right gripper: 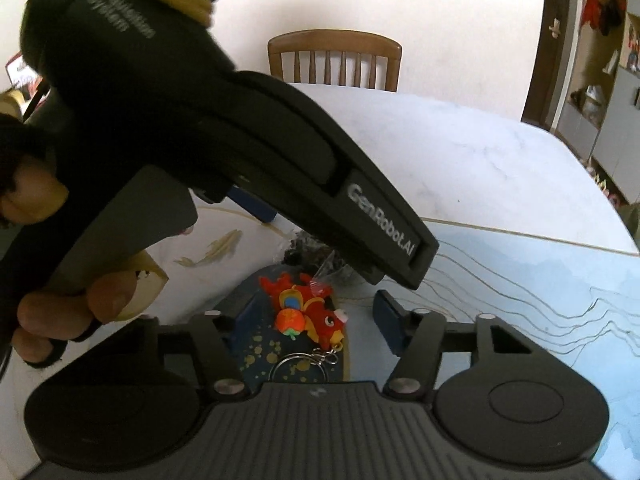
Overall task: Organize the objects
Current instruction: 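Grasp the black bag with the left tool while the right tool grasps the red plush keychain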
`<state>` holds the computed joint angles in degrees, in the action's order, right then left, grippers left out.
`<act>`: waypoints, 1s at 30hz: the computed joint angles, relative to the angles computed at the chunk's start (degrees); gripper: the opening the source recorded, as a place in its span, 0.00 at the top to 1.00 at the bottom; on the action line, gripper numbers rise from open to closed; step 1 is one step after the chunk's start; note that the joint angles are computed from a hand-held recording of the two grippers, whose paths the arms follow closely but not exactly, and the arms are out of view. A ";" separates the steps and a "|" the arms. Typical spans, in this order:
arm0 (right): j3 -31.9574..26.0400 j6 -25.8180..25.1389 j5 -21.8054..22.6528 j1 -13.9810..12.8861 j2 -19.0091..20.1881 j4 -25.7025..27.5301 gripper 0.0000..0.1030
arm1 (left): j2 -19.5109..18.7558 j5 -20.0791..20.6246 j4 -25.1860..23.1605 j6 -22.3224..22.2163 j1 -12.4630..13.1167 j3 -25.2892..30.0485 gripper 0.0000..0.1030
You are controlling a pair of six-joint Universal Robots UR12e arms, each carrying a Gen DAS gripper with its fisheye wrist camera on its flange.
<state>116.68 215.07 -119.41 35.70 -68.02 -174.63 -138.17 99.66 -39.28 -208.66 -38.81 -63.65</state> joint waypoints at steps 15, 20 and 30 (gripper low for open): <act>-0.40 1.14 0.63 0.72 -0.76 2.69 0.62 | 0.72 -0.97 0.57 0.62 -0.08 -0.69 0.66; -0.37 2.38 0.80 1.32 -1.48 4.29 0.62 | 2.24 -0.39 2.58 -1.20 -0.02 -3.13 0.66; -0.34 6.48 -0.05 2.94 -3.64 7.32 0.62 | 7.47 -0.18 6.30 -8.36 0.56 -10.69 0.66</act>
